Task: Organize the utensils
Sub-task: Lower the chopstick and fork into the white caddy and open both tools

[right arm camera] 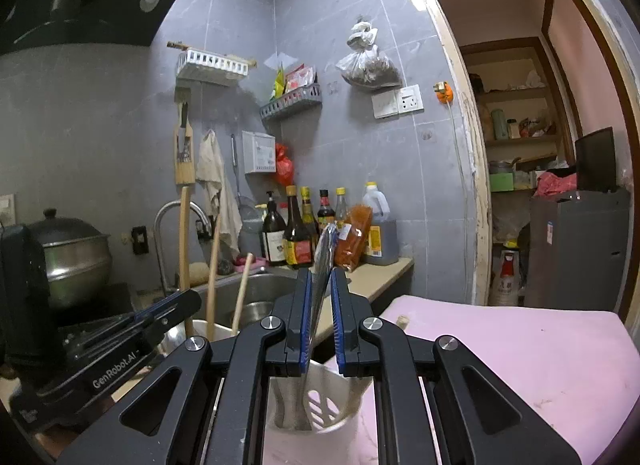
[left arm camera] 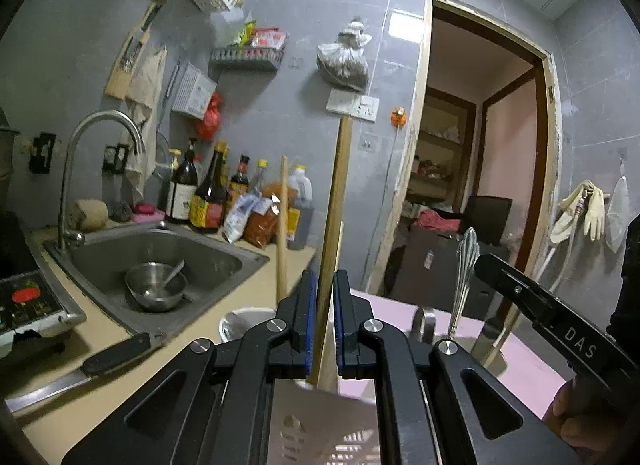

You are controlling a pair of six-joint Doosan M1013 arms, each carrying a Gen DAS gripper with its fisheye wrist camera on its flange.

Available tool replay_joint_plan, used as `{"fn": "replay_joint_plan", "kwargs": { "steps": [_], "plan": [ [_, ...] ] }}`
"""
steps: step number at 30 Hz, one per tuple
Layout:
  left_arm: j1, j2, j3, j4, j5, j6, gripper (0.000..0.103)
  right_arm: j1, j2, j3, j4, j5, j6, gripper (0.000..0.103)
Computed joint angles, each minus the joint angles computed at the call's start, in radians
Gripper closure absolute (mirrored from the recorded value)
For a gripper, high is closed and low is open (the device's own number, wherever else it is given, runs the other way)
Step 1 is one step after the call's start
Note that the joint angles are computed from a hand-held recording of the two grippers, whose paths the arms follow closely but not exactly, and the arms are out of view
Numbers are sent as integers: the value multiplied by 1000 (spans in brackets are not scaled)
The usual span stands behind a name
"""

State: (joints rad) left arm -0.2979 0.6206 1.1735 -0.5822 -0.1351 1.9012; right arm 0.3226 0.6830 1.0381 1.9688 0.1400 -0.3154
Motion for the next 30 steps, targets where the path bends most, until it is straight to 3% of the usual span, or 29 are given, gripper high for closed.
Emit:
{"fn": "replay_joint_plan", "kwargs": {
  "steps": [6, 9, 12, 15, 18, 20, 23, 26, 29, 30],
  "plan": [
    [4, -12, 14, 242, 21, -259, 96, -3, -11, 14, -181, 14, 166, 95],
    [6, -16, 11, 436, 41, -452, 95, -3, -20, 31, -145, 12, 127, 94],
    [6, -19, 9, 570, 58, -574, 95, -4, -27, 40, -106, 10, 91, 85],
    [6, -21, 6, 711, 73, -712, 92, -5, -41, 64, 40, 6, -59, 81],
    [5, -27, 10, 863, 76, -861, 86, -8, -55, 83, 94, 5, -107, 79],
    [3, -30, 13, 888, 73, -885, 82, -9, -66, 101, 188, 3, -204, 76],
    [-1, -36, 15, 911, 81, -908, 80, -13, -82, 125, 366, 8, -381, 62],
    [-6, -44, 23, 845, 79, -840, 75, -17, -101, 152, 552, 15, -559, 55],
    [-11, -55, 35, 902, 64, -903, 65, -20, -119, 180, 772, 32, -774, 44],
    [-12, -56, 36, 950, 61, -951, 62, -22, -127, 193, 847, 42, -846, 34]
  ]
}}
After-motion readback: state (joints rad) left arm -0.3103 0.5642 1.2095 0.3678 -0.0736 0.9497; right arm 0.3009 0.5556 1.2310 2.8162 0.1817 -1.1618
